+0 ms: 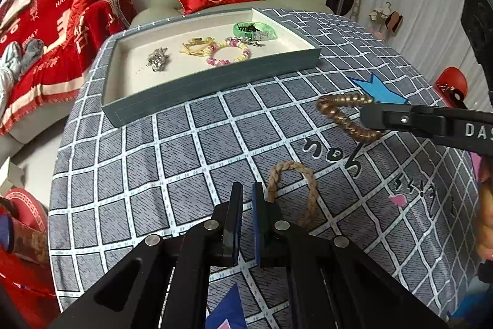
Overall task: Organize jewelry
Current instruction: 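Carry the cord bracelet with the left tool while the right tool carries the coil hair tie to the tray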
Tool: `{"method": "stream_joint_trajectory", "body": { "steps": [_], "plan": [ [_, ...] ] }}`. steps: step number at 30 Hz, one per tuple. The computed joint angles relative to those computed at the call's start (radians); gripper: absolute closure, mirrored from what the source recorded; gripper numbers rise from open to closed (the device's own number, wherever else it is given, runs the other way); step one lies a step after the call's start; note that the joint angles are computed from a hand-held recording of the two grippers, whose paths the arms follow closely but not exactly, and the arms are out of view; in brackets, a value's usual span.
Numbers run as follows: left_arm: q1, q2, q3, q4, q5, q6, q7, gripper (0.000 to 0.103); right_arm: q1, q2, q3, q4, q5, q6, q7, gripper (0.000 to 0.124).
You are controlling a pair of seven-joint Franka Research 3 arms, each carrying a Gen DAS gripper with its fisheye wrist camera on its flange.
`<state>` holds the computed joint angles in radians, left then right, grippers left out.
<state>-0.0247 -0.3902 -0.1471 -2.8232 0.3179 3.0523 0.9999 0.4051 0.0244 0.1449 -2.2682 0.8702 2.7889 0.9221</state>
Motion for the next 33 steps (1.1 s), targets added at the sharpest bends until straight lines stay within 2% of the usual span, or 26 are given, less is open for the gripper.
{"method": "stream_joint_trajectory", "body": {
  "steps": [2, 3, 4, 5, 7, 9, 14, 20, 21, 23, 25, 26, 27, 29, 33],
  "plan": [
    [0.026, -0.004, -0.024, 0.002, 0.013, -0.012, -0.022, 0.032, -0.003, -0.008, -0.003, -0.008, 0.017, 0.001, -0.011, 0.112],
    [0.058, -0.013, -0.052, -0.002, 0.03, -0.011, -0.051, 0.0, -0.004, -0.013, -0.004, -0.013, 0.027, 0.002, -0.017, 0.112],
    [0.12, -0.028, -0.109, -0.012, 0.066, 0.012, -0.101, 0.0, -0.005, -0.016, -0.006, -0.016, 0.035, 0.001, -0.023, 0.112],
    [0.148, -0.041, -0.135, -0.015, 0.091, 0.015, -0.124, 0.0, -0.005, -0.021, -0.008, -0.021, 0.045, 0.001, -0.03, 0.112],
    [0.143, -0.036, -0.127, -0.005, 0.109, -0.007, -0.131, 0.0, -0.006, -0.028, -0.011, -0.027, 0.06, 0.002, -0.041, 0.112],
    [0.16, -0.03, -0.143, 0.005, 0.14, -0.023, -0.158, 0.0, -0.007, -0.032, -0.015, -0.032, 0.069, 0.001, -0.047, 0.112],
    [0.054, 0.036, -0.068, 0.04, 0.133, -0.043, -0.1, 0.0, -0.01, -0.042, -0.022, -0.043, 0.098, -0.005, -0.064, 0.112],
    [-0.021, 0.11, -0.038, 0.092, 0.094, -0.093, -0.055, 0.001, -0.011, -0.05, -0.027, -0.052, 0.117, -0.006, -0.073, 0.112],
    [-0.045, 0.113, -0.013, 0.086, 0.061, -0.078, -0.039, 0.003, -0.012, -0.053, -0.028, -0.054, 0.121, -0.006, -0.076, 0.112],
    [-0.031, 0.105, -0.024, 0.079, 0.068, -0.058, -0.05, 0.017, -0.012, -0.057, -0.03, -0.057, 0.13, -0.006, -0.081, 0.112],
    [-0.039, 0.096, -0.013, 0.067, 0.067, -0.034, -0.028, 0.059, -0.012, -0.061, -0.032, -0.06, 0.141, -0.006, -0.089, 0.112],
    [-0.043, 0.09, -0.009, 0.062, 0.06, -0.032, -0.02, 0.071, -0.012, -0.061, -0.033, -0.061, 0.146, -0.005, -0.091, 0.112],
    [-0.063, 0.087, 0.012, 0.057, 0.037, -0.029, -0.001, 0.077, -0.012, -0.06, -0.034, -0.061, 0.149, -0.003, -0.092, 0.112],
    [-0.114, 0.079, 0.065, 0.041, -0.031, -0.01, 0.04, 0.077, -0.013, -0.059, -0.034, -0.06, 0.154, -0.003, -0.093, 0.112],
    [-0.133, 0.071, 0.084, 0.026, -0.092, 0.015, 0.08, 0.077, -0.012, -0.059, -0.033, -0.06, 0.153, -0.002, -0.093, 0.112]
  ]
}}
